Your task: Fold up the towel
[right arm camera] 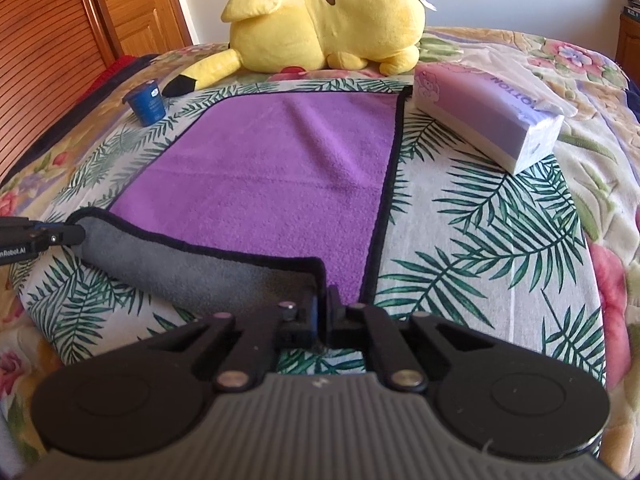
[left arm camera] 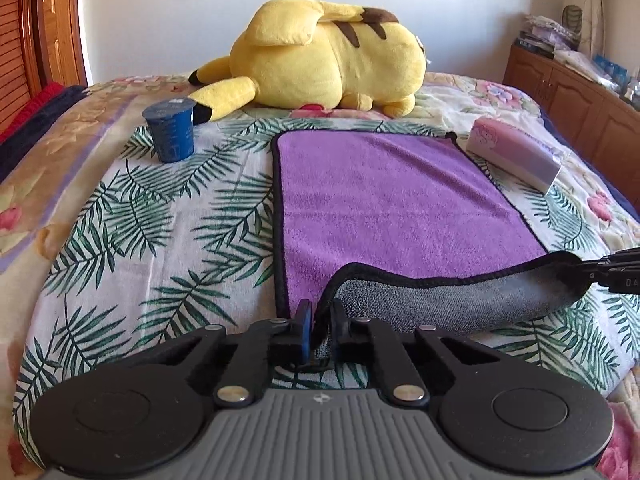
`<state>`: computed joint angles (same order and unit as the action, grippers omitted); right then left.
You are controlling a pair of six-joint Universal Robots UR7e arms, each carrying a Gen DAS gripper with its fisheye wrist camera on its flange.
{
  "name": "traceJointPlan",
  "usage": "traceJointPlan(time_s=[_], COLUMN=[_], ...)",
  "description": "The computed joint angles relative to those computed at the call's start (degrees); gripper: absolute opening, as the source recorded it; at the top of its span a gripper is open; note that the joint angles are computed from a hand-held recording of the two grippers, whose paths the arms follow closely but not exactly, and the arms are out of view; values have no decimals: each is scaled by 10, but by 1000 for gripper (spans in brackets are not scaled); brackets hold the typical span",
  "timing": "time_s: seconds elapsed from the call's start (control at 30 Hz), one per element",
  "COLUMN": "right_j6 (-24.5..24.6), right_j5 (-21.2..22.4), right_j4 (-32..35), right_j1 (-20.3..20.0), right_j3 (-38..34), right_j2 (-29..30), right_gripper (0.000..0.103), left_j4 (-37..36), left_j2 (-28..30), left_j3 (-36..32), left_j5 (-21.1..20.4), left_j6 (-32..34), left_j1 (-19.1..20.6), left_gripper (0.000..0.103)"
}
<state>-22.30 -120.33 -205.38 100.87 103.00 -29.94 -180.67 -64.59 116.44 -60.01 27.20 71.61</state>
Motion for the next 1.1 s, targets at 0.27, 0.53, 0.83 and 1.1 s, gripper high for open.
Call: traceJointPlan(time_s=[0.27, 0.53, 0.83, 1.1], right_j6=[-12, -30, -48, -60], right_j5=[11, 30, 47, 53], right_j4=[-35, -65, -90, -95], right_j1=[3, 7, 10, 7], right_j3=[1, 1, 2, -5], right_j2=[0, -3, -7, -4], right_gripper=[5, 5, 5, 5], left_j4=[-28, -46, -58, -57], left_j2=[-9, -14, -16, -6], left_j3=[7, 10, 5, -10], left_j5=[-15, -24, -37, -44], left_j6=[16, 28, 39, 49], left_j1=[-11, -19, -22, -21], left_gripper=[0, 0, 0, 0])
